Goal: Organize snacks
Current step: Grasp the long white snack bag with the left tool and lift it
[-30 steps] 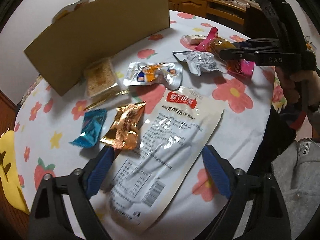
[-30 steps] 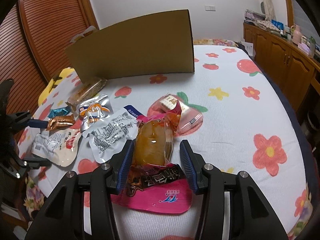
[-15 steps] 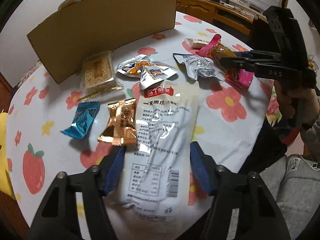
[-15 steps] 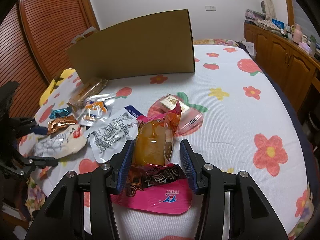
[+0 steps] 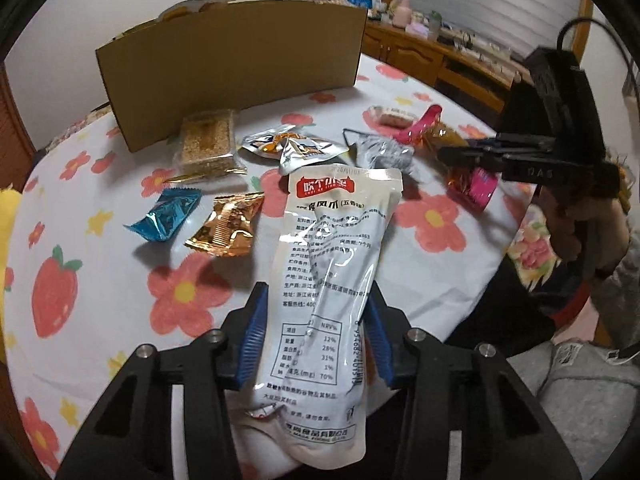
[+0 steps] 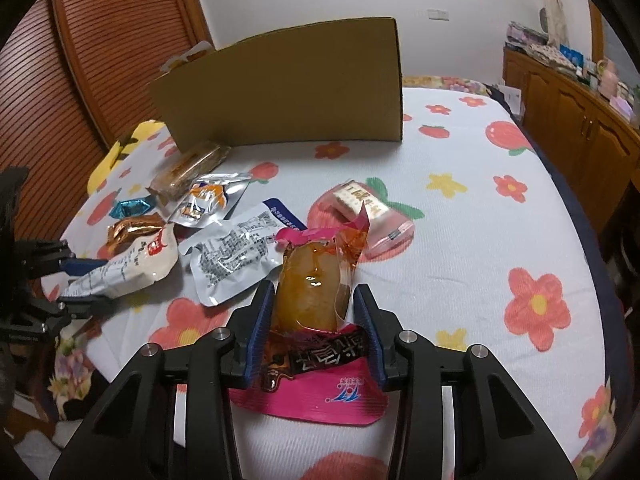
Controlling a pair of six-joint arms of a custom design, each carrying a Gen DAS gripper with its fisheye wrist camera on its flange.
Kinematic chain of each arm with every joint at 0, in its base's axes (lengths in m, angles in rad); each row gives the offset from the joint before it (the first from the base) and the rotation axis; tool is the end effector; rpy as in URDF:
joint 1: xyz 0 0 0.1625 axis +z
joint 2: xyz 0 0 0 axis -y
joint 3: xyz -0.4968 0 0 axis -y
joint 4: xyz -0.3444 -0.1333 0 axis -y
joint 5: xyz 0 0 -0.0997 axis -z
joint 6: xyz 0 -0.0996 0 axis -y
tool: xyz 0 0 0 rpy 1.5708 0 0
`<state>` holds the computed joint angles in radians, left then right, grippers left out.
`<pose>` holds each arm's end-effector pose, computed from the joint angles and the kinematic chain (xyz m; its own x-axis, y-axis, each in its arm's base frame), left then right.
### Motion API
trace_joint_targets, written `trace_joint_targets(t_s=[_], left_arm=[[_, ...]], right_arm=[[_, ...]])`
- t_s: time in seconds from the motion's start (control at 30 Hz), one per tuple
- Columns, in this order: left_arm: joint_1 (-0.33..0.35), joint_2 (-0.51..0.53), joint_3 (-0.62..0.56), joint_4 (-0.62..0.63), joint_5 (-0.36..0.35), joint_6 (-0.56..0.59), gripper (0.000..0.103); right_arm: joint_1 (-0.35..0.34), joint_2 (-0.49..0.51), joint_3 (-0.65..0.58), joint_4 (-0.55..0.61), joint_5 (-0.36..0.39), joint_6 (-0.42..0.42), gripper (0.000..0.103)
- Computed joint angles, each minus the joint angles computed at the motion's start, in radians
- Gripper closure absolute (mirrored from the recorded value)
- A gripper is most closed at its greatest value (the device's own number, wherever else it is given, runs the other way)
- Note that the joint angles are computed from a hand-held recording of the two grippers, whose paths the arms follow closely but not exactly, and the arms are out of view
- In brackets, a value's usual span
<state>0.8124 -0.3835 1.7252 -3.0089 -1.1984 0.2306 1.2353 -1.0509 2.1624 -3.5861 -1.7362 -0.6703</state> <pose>-0.3220 -0.5864 -0.0698 -0.5253 0.7641 -0.3746 0.8265 0.5628 -0.0109 -0.0669 -0.5468 0.3025 -0.8230 -0.0127 0.5679 -0.3925 0.7354 -0.5524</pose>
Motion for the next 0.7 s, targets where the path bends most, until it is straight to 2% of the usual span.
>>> trace_joint_targets(t_s=[0.4, 0.7], left_arm=[[-0.017, 0.001, 0.050, -0.180, -0.015, -0.037, 0.058], [-0.016, -0.005, 0.054, -0.248, -0.005, -0.047, 0.058]], right_arm=[[0.002, -0.013, 0.041, -0.050, 0.028, -0.022, 0.063], [0.003, -0.023, 0.060, -0.088, 0.053, -0.029, 0.063]])
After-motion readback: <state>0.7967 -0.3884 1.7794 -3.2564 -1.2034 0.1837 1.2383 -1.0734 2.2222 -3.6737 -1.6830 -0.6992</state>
